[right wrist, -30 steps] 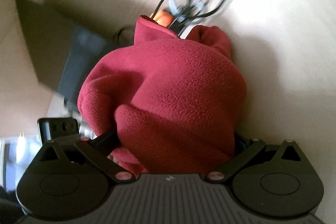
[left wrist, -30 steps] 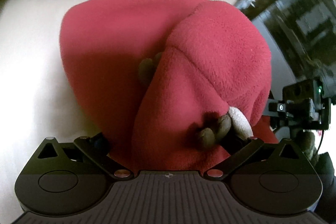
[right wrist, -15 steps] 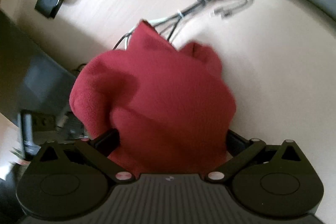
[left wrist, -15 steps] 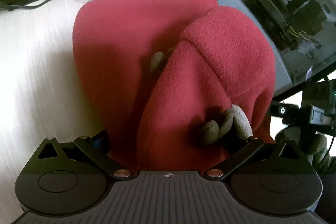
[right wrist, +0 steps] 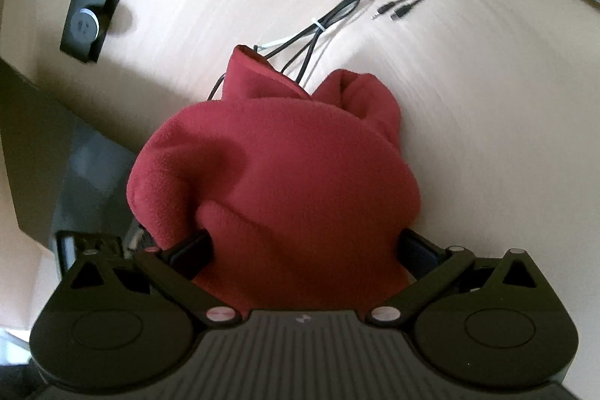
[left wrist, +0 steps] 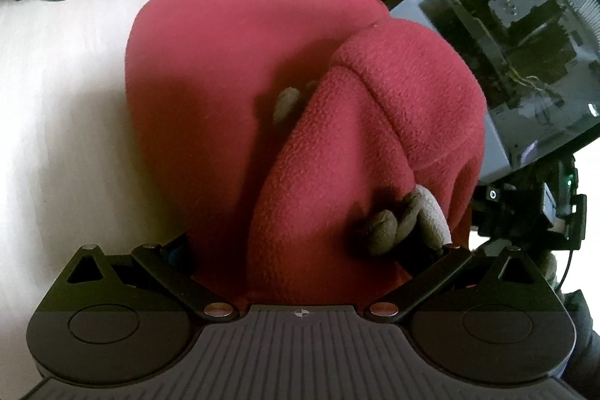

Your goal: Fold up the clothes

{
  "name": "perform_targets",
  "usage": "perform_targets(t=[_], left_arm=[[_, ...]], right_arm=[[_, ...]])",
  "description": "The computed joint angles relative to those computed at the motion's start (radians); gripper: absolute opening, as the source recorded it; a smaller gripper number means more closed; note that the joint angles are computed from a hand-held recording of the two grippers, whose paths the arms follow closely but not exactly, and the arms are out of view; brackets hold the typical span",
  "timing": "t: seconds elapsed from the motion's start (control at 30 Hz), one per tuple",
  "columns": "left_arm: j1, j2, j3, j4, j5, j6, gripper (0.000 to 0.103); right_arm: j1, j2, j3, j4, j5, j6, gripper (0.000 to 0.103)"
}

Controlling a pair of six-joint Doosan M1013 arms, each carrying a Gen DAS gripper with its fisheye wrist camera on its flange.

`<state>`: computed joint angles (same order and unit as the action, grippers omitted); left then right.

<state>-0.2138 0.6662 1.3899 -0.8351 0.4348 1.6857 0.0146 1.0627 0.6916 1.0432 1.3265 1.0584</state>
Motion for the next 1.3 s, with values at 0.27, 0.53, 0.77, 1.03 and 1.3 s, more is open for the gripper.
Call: perform_targets(t=[0.27,0.53,0.77,1.03,1.3], left_arm=[[0.012,0.058,-0.144,-0.053,0.032,0.13,0.103],[0.001,0.194,-0.428,0.418,0.056,-0.125,0.103],[0.029,0.146,-0.334,0.116,-0.001,0.136,0.103],[0.027,0.193,-0.396,0.098,0.007,0.112,0.103],[0.032,0.197,-0.384,-0.141,0.051,0.339,0.103]], right_arm=[[-0.024,-0.053,0.129,0.219,-0.087,-0.019,0.103],[0.016,-0.104,0.154,0.051,-0.383,-0.046,0.103],[0.028,-0.176,0.246,-0.058,-0.575,-0.078,0.103],[0.033,-0.133,0.197,0.039,-0.655,0.052,0.103],[0.01,-0.084,0.139,0.17,-0.496,0.064,0.103]])
